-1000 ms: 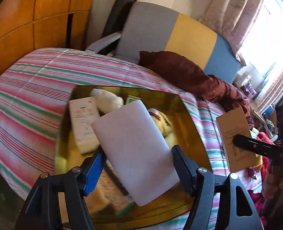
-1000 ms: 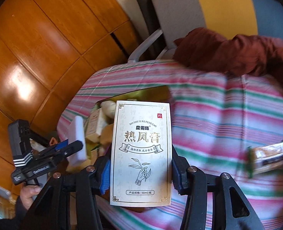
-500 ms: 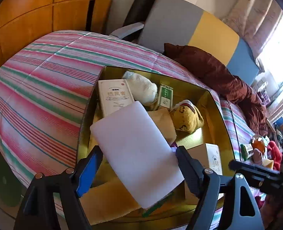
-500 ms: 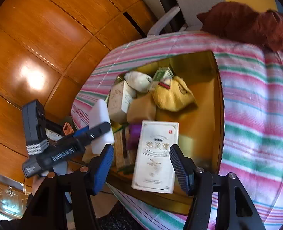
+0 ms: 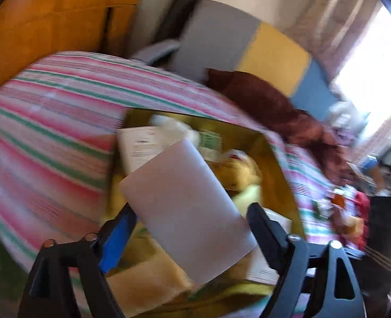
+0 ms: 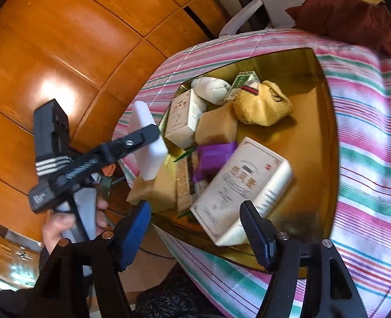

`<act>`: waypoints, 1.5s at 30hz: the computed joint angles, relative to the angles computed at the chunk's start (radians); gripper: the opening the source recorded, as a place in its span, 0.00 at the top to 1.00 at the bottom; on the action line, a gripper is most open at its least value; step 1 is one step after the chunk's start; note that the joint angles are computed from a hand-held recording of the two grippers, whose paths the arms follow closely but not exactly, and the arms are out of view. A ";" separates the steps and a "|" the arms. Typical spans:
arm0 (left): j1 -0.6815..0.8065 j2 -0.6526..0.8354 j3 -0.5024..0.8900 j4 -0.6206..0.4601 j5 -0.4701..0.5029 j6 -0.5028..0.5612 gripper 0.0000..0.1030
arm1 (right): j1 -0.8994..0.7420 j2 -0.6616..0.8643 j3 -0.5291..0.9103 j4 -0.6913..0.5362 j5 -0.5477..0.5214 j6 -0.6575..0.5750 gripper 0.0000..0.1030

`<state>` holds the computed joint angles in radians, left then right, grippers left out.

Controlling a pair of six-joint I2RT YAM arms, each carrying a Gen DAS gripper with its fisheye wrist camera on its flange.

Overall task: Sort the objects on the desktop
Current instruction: 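Lower the box and white block into the tray and open both tools, then move both tools back from the tray toward the item pile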

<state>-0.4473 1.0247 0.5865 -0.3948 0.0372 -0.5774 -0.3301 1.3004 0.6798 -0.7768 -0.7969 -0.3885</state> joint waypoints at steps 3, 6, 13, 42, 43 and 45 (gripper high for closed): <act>-0.022 0.013 0.012 -0.002 -0.034 0.010 0.06 | -0.025 -0.025 -0.014 -0.007 0.005 -0.009 0.29; -0.044 0.009 0.015 -0.005 -0.081 0.012 0.03 | -0.037 -0.065 -0.027 -0.017 0.016 -0.015 0.27; -0.120 -0.039 0.036 -0.110 -0.264 -0.072 0.05 | -0.081 -0.136 -0.042 -0.033 0.048 -0.043 0.19; -0.512 0.220 0.216 0.013 -0.324 -0.045 0.16 | -0.731 -0.012 0.103 -0.226 0.130 -0.432 0.06; -0.523 0.231 0.225 0.014 -0.330 -0.041 0.16 | -0.761 0.003 0.119 -0.235 0.136 -0.447 0.05; -0.538 0.267 0.256 0.017 -0.321 -0.021 0.16 | -0.821 0.032 0.154 -0.242 0.158 -0.473 0.05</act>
